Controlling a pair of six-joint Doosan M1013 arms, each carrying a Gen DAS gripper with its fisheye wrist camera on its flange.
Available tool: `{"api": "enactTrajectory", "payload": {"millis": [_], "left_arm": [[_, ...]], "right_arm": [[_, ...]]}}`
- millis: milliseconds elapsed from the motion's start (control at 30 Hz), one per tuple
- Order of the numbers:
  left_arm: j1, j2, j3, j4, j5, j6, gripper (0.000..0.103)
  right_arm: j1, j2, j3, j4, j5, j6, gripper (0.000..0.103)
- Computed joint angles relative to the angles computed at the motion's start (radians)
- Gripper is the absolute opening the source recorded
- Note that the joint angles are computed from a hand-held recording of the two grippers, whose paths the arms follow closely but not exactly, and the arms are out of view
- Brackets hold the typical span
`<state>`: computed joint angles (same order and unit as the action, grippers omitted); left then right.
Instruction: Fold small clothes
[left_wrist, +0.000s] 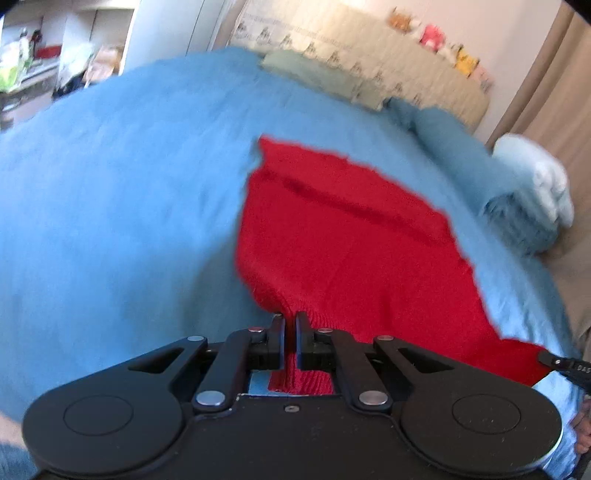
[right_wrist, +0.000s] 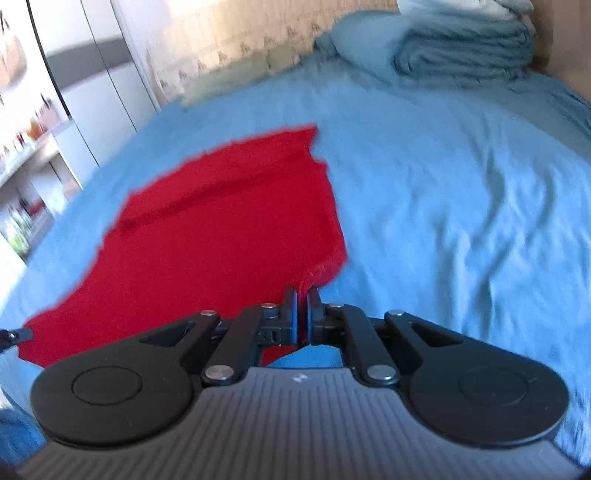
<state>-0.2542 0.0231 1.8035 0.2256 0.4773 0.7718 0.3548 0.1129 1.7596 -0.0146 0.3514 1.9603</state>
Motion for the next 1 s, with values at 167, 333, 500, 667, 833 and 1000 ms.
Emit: {"api": "enactTrajectory", "payload": {"millis": [167,333,500,667,833,1000], "left_arm": [[0.044,0.064,-0.126,-0.045,-0.046,0.011,0.005],[0.079,0.201,-0.316,0.064,-0.046,-0.079,0.005],[0.114,0.377,-0.535,0.077,0.006,-0.113,0.005],[0.133,0.555,-0.732,0.049,0.087,-0.089,0.005],[0.148,0.643,-0.802,-0.007,0.125,-0.082,0.005],[0.163,0.674,-0.834,-0.011,0.125,-0.088,0.005]], "right_arm": [[-0.040,0.050,-0.122,0.258,-0.036,-0.219,0.020],[-0.070,0.175,-0.328,0.377,-0.017,-0.331,0.020],[-0.076,0.372,-0.626,0.192,0.117,-0.143,0.020],[-0.081,0.583,-0.898,0.098,0.262,-0.040,0.020],[-0.082,0.707,-1.024,0.070,0.333,-0.010,0.020],[-0.095,0.748,-1.058,0.121,0.309,-0.040,0.020]]}}
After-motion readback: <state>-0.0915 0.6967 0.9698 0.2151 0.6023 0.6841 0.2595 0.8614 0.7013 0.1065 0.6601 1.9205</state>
